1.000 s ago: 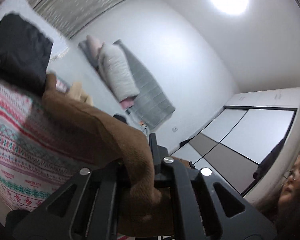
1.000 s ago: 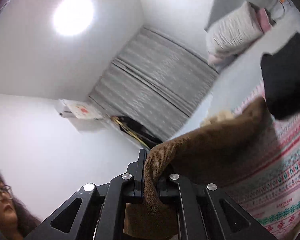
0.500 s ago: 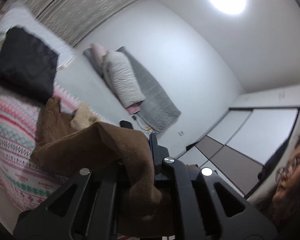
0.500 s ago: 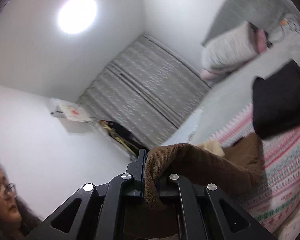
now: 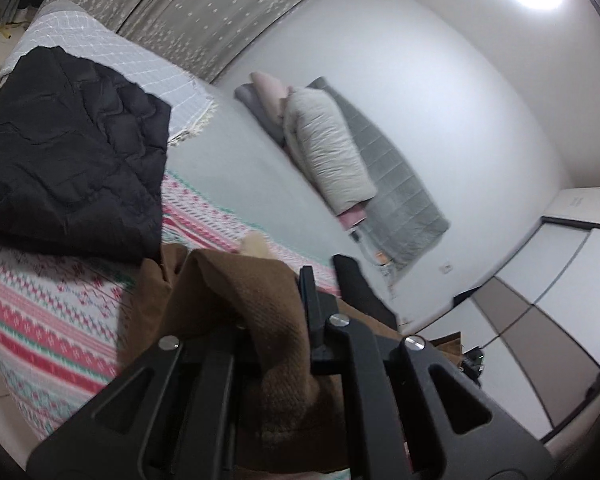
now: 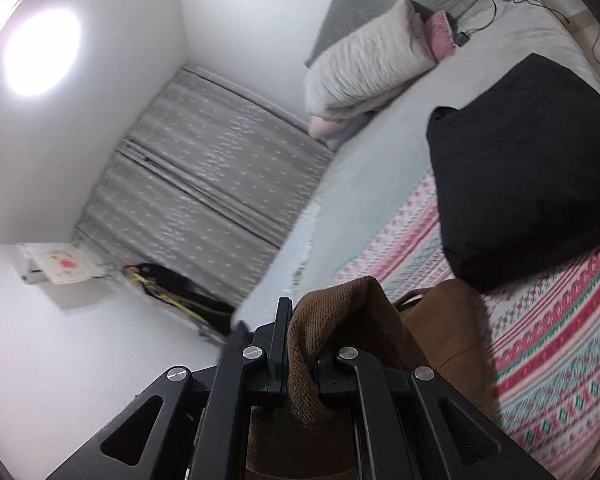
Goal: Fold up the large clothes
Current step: 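Lift the hem with both tools and fold it up toward the fur collar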
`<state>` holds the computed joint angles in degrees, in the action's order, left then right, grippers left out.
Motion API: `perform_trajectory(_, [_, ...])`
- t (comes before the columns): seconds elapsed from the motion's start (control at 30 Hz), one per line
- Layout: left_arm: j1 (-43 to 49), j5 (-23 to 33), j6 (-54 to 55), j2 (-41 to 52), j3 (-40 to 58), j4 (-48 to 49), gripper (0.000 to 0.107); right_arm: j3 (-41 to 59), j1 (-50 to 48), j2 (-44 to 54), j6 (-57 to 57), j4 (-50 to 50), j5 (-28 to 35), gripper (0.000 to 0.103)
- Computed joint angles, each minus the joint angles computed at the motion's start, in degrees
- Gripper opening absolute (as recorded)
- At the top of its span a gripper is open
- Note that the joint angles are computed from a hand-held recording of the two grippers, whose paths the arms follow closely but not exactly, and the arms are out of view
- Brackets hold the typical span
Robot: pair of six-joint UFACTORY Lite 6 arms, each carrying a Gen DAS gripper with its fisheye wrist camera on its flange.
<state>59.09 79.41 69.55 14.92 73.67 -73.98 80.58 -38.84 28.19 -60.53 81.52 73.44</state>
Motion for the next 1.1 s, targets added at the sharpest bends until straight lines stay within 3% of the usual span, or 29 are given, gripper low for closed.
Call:
perform_trajectory(0.07, [-5.3, -7.9, -0.8, 4.3, 2.6, 0.9, 0.009, 2.9, 3.0, 3.9, 0.7, -0.7, -3.7, 0.007])
perform_trajectory(0.3, [-12.9, -23.4, 0.7, 17.8, 7.7, 3.1, 0.015, 18.8, 11.8, 22.8, 7.3, -7.7, -16.8, 0.009])
perform_trajectory(0.47, [-13.5, -24.1, -0.1, 19.5, 9.1, 4.5, 0.018, 23.7, 14.5, 27.4, 10.8, -12.2, -21.1, 0.015])
perform_trajectory(0.57, [-12.2, -22.6, -0.1, 15.9, 7.3, 6.3, 0.037, 20.7, 13.0, 23.5, 9.7, -12.9, -19.1, 0.027])
perform_trajectory(0.63, [-10.6, -21.3, 2.1, 11.7, 4.4, 6.3, 0.06, 16.3, 11.5, 18.8, 7.6, -13.2, -18.8, 0.04])
perform_trajectory(0.7, [-9.4, -21.7, 5.4, 6.6, 0.3, 5.5, 0.069, 10.6, 9.7, 13.0, 2.9, -12.7, -18.5, 0.048])
perform_trajectory(0.87, [-8.5, -23.5, 14.0, -7.5, -11.0, 12.5, 0.072, -2.0, 10.1, -1.3, -2.2, -22.0, -21.5, 0.05])
perform_trajectory(0.97, [-12.4, -25.1, 16.0, -10.9, -15.9, 19.1, 0.072, -10.3, 15.2, -8.4, -3.5, -31.6, -25.6, 0.05])
perform_trajectory(1.1, [-23.0, -34.3, 12.2, -10.1, -19.2, 26.0, 0.072, -17.1, 26.4, -11.7, 0.1, -41.6, -37.0, 0.05])
